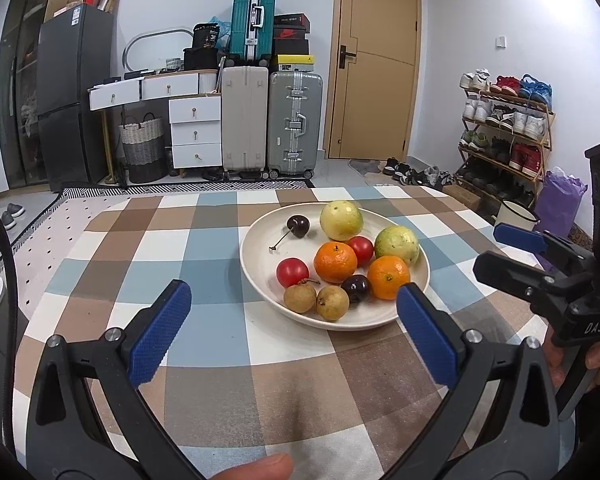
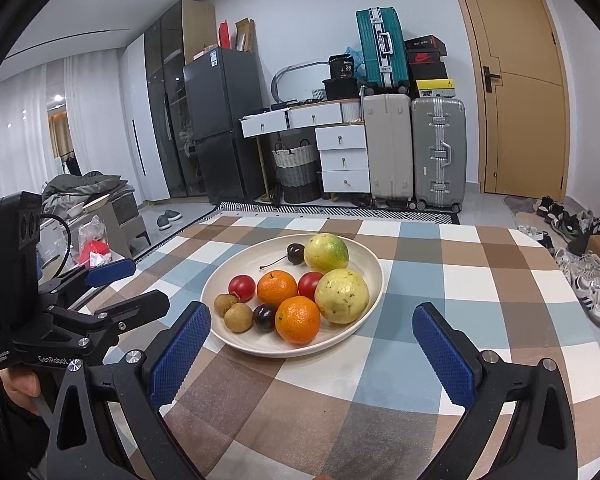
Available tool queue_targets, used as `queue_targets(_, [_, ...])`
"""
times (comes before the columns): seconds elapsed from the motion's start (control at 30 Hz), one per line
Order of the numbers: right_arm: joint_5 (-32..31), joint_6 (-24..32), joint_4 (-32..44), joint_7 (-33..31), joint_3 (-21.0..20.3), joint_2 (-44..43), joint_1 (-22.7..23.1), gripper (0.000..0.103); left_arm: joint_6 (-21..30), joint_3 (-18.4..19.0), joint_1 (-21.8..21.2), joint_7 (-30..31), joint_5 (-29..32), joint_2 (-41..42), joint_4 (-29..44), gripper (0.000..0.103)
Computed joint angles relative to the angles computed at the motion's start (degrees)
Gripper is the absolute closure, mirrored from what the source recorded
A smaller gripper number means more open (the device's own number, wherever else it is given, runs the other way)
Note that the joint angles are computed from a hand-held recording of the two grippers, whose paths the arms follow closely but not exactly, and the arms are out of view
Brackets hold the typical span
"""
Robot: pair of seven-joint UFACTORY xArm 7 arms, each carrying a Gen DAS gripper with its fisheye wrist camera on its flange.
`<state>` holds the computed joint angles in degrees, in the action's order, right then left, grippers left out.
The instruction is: Organize fruits
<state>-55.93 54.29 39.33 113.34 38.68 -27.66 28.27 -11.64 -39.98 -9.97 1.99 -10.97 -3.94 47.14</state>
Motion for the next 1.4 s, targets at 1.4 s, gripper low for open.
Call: queue_targets(1.4, [-0.53, 0.81, 0.77, -0.23, -1.03, 1.31, 1.21, 0.000, 0.20, -1.11, 1.42, -1.91, 1.92, -0.04, 0.05, 0.001])
